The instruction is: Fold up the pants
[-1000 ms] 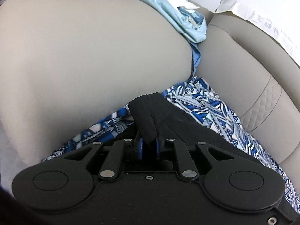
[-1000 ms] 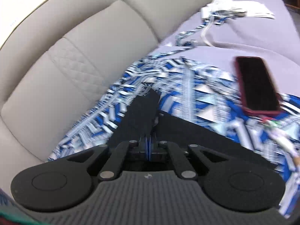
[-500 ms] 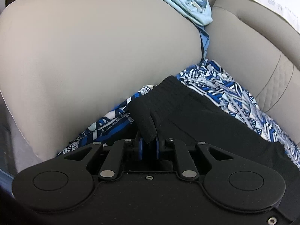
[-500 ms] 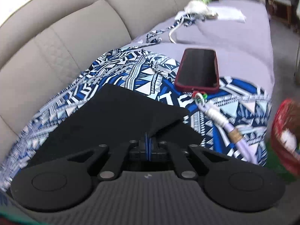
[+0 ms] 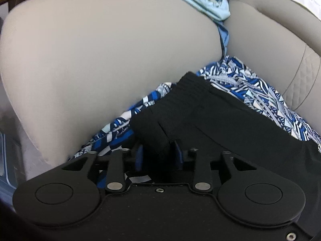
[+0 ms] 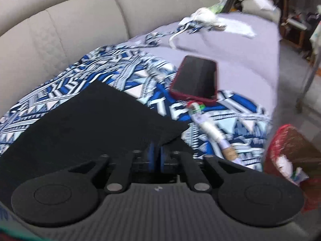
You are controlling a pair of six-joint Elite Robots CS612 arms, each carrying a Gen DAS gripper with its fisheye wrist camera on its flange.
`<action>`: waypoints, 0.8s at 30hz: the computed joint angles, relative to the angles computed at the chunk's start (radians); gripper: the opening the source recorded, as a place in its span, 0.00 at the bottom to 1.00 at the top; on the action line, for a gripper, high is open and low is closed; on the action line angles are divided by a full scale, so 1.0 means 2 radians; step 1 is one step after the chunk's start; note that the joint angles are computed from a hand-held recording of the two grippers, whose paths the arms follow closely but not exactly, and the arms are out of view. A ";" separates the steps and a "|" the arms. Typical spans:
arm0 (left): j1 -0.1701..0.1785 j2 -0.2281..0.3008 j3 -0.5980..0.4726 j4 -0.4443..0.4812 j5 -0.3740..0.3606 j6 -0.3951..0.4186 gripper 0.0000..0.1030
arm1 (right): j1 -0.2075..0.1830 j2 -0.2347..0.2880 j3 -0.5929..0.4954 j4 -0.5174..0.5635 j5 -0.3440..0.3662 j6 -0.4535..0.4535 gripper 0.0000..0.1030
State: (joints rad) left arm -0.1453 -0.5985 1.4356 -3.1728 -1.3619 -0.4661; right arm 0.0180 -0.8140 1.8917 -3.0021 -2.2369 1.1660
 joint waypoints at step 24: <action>-0.092 0.021 -0.038 -0.101 -0.104 0.192 0.23 | 0.052 0.088 -0.146 -0.251 0.179 -0.329 0.82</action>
